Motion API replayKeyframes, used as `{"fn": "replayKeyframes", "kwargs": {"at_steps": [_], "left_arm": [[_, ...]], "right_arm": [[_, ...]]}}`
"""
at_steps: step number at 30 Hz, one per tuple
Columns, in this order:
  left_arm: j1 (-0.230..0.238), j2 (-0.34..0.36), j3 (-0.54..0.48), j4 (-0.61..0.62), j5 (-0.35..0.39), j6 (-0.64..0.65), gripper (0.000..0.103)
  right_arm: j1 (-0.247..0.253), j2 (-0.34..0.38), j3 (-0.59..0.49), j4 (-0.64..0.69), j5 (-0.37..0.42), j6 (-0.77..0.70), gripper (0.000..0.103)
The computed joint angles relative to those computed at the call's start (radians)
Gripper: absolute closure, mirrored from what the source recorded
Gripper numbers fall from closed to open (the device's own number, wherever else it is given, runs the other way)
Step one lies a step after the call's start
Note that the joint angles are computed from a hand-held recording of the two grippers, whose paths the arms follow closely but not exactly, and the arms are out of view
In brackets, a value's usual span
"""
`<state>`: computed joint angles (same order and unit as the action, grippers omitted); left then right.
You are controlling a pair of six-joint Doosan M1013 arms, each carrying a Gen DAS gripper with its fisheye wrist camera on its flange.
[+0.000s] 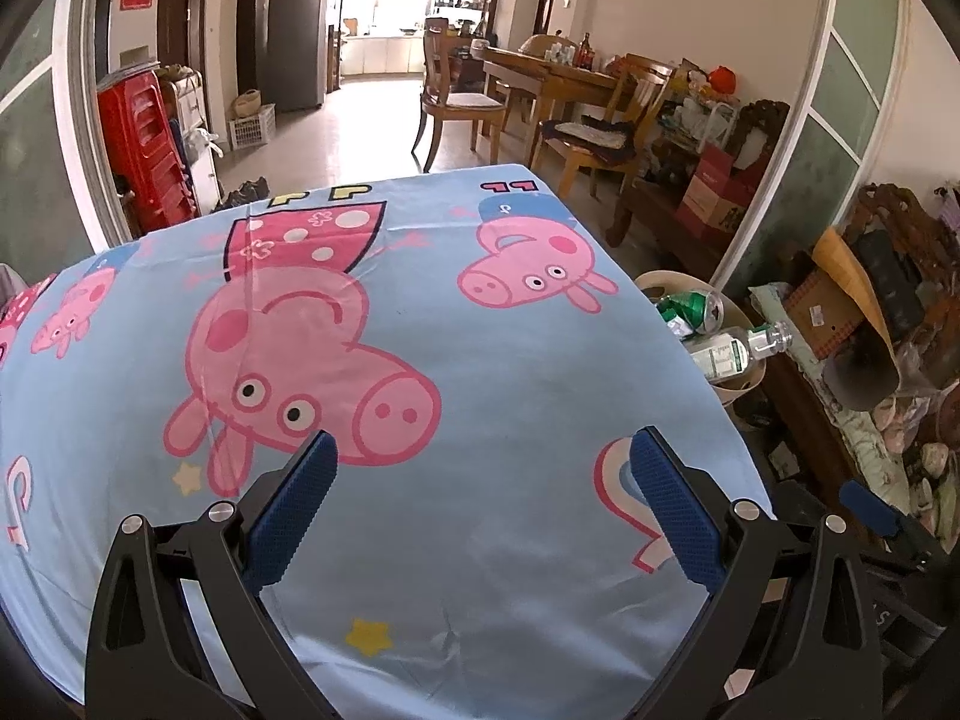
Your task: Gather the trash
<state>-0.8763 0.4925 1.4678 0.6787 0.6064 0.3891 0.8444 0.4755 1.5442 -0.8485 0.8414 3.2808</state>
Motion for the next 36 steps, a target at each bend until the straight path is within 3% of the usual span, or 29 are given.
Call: {"fn": "replayKeyframes", "kwargs": {"at_steps": [14, 36], "left_arm": [[-0.019, 0.006, -0.009, 0.078, 0.057, -0.040, 0.006], [-0.032, 0.013, -0.018, 0.112, 0.116, -0.032, 0.006]], "right_arm": [[-0.002, -0.030, 0.039, -0.086, 0.058, 0.124, 0.010], [0.004, -0.029, 0.028, -0.072, 0.061, 0.078, 0.010]]}}
